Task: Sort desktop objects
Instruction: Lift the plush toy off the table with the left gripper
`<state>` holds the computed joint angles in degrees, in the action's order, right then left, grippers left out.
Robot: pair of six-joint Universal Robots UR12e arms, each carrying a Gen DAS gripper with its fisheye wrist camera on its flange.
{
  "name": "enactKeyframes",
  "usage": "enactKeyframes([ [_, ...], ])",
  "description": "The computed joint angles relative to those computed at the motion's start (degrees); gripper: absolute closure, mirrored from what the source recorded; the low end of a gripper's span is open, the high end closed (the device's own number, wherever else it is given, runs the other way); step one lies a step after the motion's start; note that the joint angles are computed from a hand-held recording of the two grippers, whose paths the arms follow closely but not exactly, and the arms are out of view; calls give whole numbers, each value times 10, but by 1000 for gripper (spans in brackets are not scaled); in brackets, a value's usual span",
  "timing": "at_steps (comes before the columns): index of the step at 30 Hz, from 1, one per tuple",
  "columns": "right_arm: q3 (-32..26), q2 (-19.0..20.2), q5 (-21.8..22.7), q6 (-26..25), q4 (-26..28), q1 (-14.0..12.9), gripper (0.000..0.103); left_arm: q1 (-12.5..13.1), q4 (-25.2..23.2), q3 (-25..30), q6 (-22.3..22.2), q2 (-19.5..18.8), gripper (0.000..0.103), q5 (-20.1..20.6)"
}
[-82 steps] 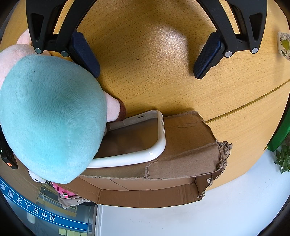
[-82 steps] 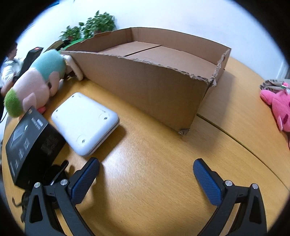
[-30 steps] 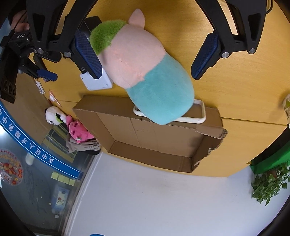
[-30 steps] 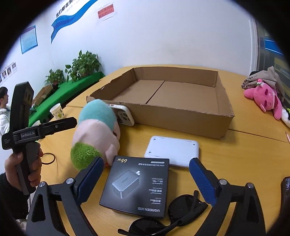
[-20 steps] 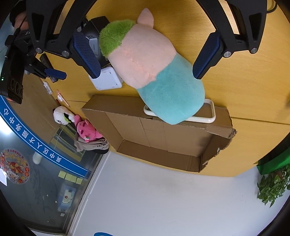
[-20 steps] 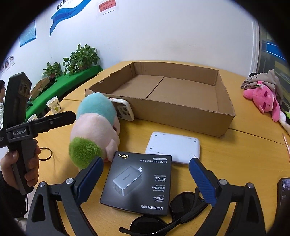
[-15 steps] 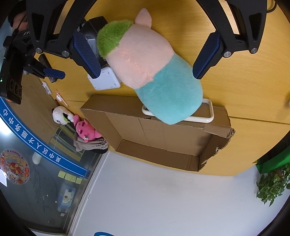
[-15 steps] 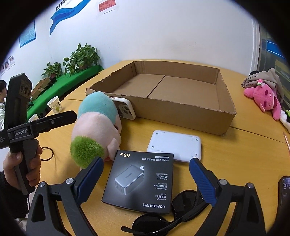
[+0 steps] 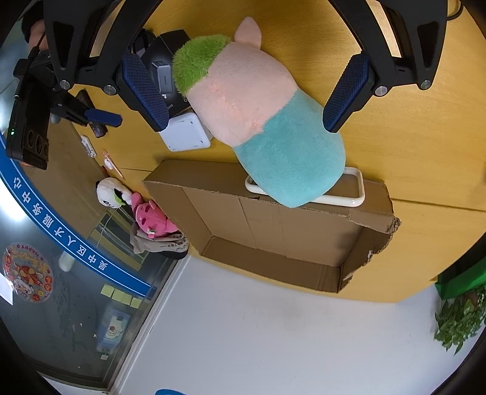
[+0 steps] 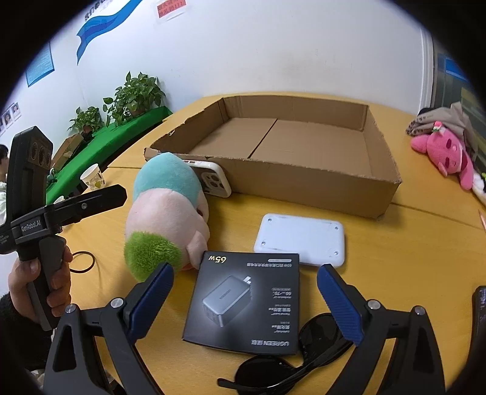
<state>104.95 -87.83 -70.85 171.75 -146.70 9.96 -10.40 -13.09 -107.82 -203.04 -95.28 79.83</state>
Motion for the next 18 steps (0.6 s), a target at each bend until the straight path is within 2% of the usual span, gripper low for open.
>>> enactKeyframes([
  [3,-11,4,31,3,29,-4,7,6,-7,1,-8,2,1,-16],
  [7,-26,14,56,3,60,-1,7,10,-31,1,-20,6,1,-16],
  [11,-37,20,94,-12,92,2,7,15,-24,-5,-29,9,1,-23],
  [15,-36,19,96,-20,98,7,7,23,-16,-8,-45,6,1,-46],
  [18,-34,18,98,-8,101,8,7,29,-22,-6,-49,3,1,-62],
])
